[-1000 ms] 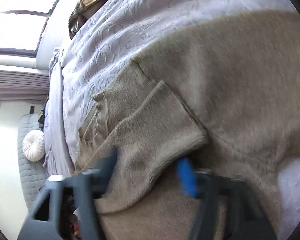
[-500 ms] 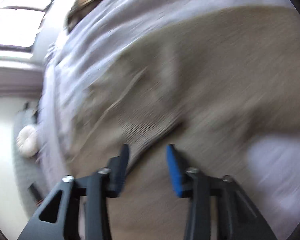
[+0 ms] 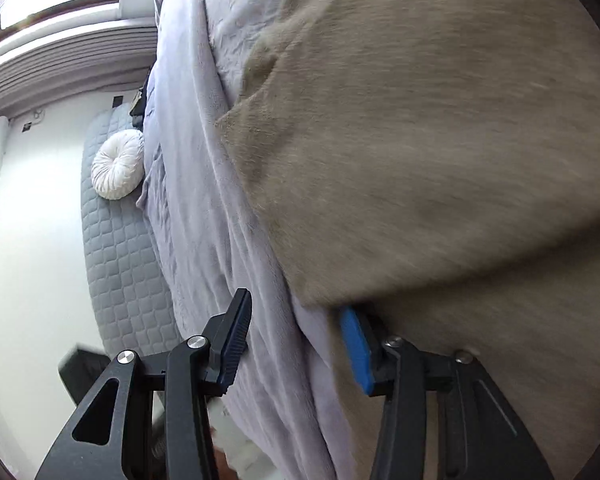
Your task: Fold small clothes
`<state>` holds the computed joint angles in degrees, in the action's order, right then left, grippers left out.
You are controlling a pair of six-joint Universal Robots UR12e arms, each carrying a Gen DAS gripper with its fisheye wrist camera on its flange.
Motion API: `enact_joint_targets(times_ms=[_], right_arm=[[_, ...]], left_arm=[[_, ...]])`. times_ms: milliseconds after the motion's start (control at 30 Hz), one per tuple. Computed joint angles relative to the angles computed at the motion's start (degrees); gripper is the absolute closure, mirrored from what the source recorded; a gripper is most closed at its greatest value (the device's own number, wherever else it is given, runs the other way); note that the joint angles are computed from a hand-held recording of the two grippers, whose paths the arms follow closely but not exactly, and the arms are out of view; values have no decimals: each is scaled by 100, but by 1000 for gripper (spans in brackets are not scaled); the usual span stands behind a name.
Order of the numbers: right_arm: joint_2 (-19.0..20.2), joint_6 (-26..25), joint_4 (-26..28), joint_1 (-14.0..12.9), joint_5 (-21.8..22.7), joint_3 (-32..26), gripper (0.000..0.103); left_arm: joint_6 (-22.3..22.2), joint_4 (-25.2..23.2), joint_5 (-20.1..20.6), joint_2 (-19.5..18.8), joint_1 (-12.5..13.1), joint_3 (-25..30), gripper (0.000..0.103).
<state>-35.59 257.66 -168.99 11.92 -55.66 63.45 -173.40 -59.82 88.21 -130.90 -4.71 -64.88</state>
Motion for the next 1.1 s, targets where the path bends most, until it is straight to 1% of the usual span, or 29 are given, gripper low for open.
enact_joint_targets(times_ms=[33,100,167,200,233,333,400,467,500,533,600,633,700,800,900,933,1100], right_arm=[[44,-36,23,16,-5,-93,91],[148,-243,268,59,-4,-368,94],[190,-445,568,75,14,-505,94],[160,-496,640,81,11,-452,94],[168,-550,828,98,3,-463,94],[103,-583,1021,106,50,-360,94],[12,-1025,1479,109,198,-367,94],[-160,-1592,1882,121,189,-269,93],[-195,-1714,1992,131,175,-279,88],[-314,-1815,2036,122,162,-139,76],[-581,-1978,2289,100,18,143,63],[-693,-1963,2280,73,-2,306,61],[-970,-1801,2146,9,-34,735,61],[-1416,-1724,2012,-76,-250,1395,61],[-1919,-1669,2039,-208,-612,2061,52],[-2098,-1619,1973,-267,-698,2321,52],[-2609,-1032,1600,-382,-1087,3047,52]], left_arm=[[-12,3,38,14,11,-22,14],[-54,-12,-20,50,55,-68,14],[-81,-161,-99,6,54,5,14],[-84,-180,-94,-7,36,27,14],[-50,-190,-104,-7,20,27,14],[27,-214,-169,-5,-32,46,14],[93,-245,-233,-3,-80,73,14],[130,-344,-269,-6,-138,121,14],[149,-402,-301,-4,-168,140,14],[174,-459,-332,2,-198,152,13],[247,-601,-329,-17,-277,231,13],[322,-673,-293,-17,-325,250,13],[500,-762,-295,12,-416,248,13],[596,-898,-387,48,-514,247,13],[710,-1063,-423,112,-598,209,13],[769,-1132,-427,114,-640,226,13],[1055,-1210,-384,192,-779,150,13]])
